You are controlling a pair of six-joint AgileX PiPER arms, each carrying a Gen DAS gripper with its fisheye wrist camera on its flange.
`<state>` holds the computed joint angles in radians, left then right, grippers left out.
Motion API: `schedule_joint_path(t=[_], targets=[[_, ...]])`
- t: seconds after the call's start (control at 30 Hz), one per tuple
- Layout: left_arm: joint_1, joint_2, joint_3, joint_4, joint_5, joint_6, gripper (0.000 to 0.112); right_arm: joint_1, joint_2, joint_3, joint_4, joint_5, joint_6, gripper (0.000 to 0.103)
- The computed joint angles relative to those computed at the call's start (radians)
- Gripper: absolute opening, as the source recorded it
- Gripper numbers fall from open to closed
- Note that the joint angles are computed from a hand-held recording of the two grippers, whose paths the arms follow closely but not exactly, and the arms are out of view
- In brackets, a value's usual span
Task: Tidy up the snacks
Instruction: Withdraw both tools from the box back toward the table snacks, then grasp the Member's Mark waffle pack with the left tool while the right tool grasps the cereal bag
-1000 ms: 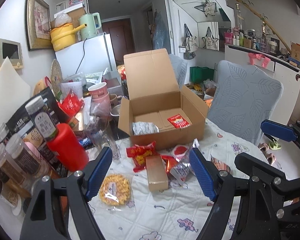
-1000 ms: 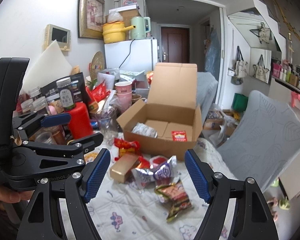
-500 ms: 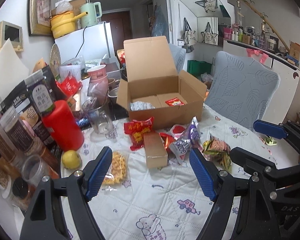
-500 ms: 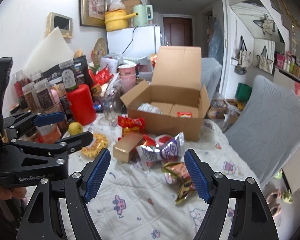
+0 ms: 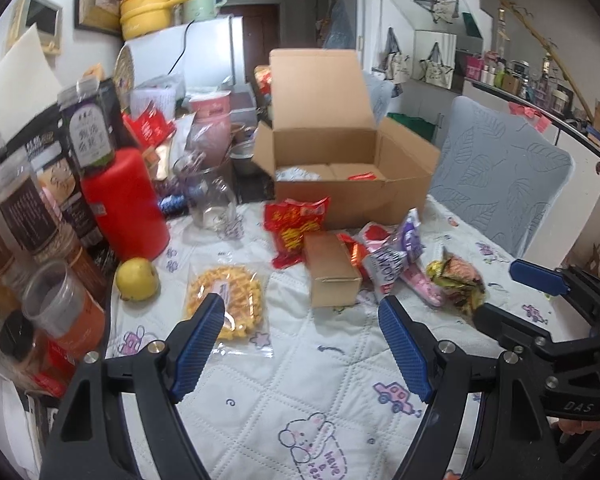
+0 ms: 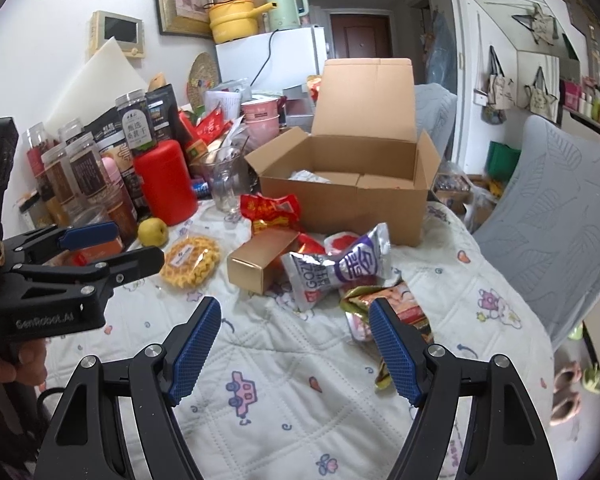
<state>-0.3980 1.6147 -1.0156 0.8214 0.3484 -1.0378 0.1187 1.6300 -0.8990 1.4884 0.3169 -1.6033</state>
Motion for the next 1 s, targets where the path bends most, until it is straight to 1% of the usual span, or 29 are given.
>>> schedule_joint_path(t=[0.1,0.17,0.27,0.33,0.37,0.53,0.67,0.8,0.83,0.9,1.0], targets=[[0.038,0.034,-0.008,-0.073,-0.018,0.056,0.08,0.007,0.021,0.004,0.064,-0.005,-0.072,0.077],[0.059,0.061,-0.02,-0.106,-0.025,0.091,0.079,0.006,0.041,-0.003,0.07,0.004,-0.081,0.077],[0.08,0.105,-0.047,-0.118,-0.014,0.11,0.08,0.007,0.074,-0.018,0.063,0.017,-0.074,0.077],[0.097,0.134,-0.068,-0.156,-0.012,0.151,0.08,0.009,0.098,-0.031,0.064,0.019,-0.077,0.077],[0.112,0.16,-0.09,-0.197,-0.006,0.193,0.08,0.01,0.109,-0.04,0.058,0.019,-0.071,0.077],[0.158,0.256,-0.172,-0.278,0.024,0.284,0.08,0.012,0.171,-0.102,0.001,0.018,0.002,0.077],[0.195,0.349,-0.266,-0.368,0.065,0.388,0.08,0.015,0.222,-0.168,-0.103,0.02,0.126,0.077],[0.213,0.417,-0.333,-0.36,0.1,0.397,0.08,0.021,0.266,-0.221,-0.183,0.007,0.222,0.077],[0.215,0.431,-0.346,-0.326,0.105,0.371,0.08,0.022,0.275,-0.231,-0.201,0.004,0.243,0.077],[0.221,0.443,-0.357,-0.322,0.089,0.379,0.08,0.021,0.288,-0.249,-0.224,0.005,0.269,0.077],[0.22,0.464,-0.384,-0.317,0.097,0.39,0.081,0.022,0.302,-0.266,-0.245,0.008,0.293,0.077]])
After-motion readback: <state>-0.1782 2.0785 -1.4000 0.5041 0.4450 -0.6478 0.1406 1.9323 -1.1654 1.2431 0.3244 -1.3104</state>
